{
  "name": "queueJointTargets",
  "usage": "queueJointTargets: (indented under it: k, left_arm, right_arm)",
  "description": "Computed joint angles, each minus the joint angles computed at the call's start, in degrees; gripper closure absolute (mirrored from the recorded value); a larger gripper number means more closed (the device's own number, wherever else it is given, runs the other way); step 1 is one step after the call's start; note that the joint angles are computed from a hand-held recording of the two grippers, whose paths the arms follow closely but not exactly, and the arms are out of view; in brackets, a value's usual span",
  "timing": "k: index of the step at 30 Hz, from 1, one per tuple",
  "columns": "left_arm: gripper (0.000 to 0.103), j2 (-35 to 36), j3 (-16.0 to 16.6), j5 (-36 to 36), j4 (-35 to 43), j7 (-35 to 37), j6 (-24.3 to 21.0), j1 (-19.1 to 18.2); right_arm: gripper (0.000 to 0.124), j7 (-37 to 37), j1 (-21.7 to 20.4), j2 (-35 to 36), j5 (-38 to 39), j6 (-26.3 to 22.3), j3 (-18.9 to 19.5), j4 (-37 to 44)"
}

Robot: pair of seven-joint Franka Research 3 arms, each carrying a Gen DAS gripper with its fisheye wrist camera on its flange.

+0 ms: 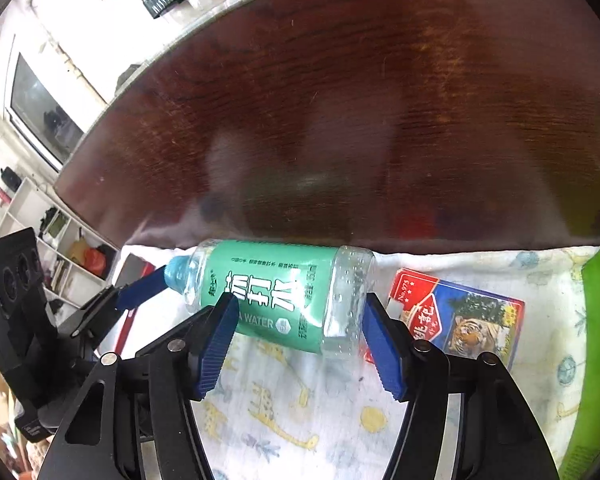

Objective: Organize rigid objects
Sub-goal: 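Lift the soda water bottle with both grippers into the green box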

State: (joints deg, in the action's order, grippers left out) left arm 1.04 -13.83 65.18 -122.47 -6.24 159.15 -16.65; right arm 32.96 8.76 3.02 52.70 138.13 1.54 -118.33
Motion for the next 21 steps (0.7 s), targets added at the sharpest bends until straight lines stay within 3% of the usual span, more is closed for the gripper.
queueJointTargets:
  k: [10,21]
  left_arm:
    - [0.016,2.5,-2.5,-0.2,9.2,4.1,-8.7,-5.1]
    - [0.016,16.3,-1.3,-3.0,30.0,15.8,-11.9,-14.9]
  right_arm:
    - [0.059,-6.8,-2.6,-7.5,6.4,-3.2,-3.9,-4.2]
    - [0.059,-11.4,-9.6,-12.4,9.0,-6.5,-10.8,-6.0]
